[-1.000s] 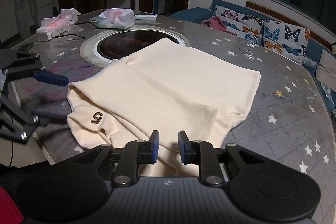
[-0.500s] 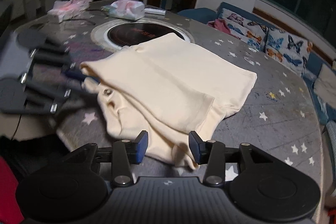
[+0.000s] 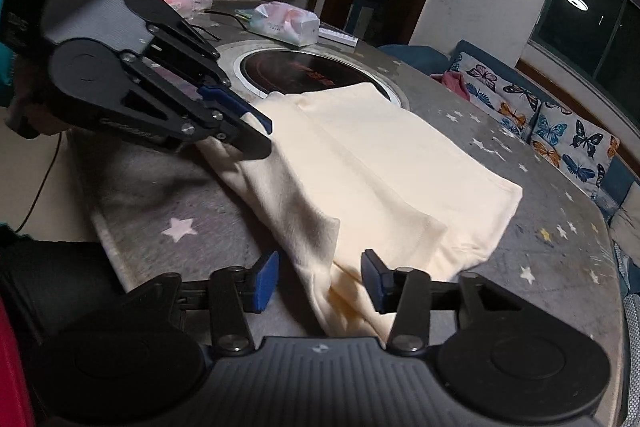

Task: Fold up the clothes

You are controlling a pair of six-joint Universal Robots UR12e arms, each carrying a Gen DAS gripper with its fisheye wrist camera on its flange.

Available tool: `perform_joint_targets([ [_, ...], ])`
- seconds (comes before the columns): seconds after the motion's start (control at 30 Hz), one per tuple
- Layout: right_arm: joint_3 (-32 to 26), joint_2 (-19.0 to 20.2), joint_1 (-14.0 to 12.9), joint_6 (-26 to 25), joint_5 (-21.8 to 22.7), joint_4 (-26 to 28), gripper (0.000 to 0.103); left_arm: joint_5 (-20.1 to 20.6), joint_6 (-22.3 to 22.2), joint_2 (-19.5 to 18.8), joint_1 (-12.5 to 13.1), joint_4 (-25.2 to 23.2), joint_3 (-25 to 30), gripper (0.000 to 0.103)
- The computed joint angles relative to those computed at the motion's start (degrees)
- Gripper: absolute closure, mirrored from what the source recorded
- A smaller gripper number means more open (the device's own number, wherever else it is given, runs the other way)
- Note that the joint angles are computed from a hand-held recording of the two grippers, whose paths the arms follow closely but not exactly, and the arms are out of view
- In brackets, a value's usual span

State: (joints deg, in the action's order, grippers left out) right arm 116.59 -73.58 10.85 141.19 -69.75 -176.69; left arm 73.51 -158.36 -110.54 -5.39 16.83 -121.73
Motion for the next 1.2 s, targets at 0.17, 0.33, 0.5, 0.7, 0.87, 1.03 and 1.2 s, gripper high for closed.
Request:
perform_joint_targets([
  [0.17,-1.04,0.2,-0.28,1.26,1.16,2.08,0.089,0.13,2.39,0.94,0.29,1.39,-2.05,0.075],
  [0.33,-1.37,-0.07,-0.65,4.32,2.29,2.23,0.092,2.42,6.6,1.09,-0.08,3.53,-4.13,0.06],
  [0.5,-1.33,-0.17,-0.5,6.13,1.84,1.34,0.093,2.79,9.2,1.09,0.05,3.62,-5.0,0.06],
  [0.7,-0.69,-0.56,-0.51,7.38,1.77,0.07,0.094,3.83,10.46,0.48,0.07,5.88,-5.48,0.074],
  [0.87,0.19,-1.01,-0.48,8.57,1.9,-2.53,0.094,3.0,9.61,1.2,0.28,5.16,-5.92,0.095],
  [1.03,1.31,-2.08,-0.64,9.02,2.41,-3.79,0.095,3.66,8.16,1.92,0.24,7.57,-6.95,0.096],
  [1.2,2.78,-3.53,-0.85,9.25,3.06,-3.94,0.095,3.35,8.62,2.6,0.29,9.89,-8.59,0.096],
])
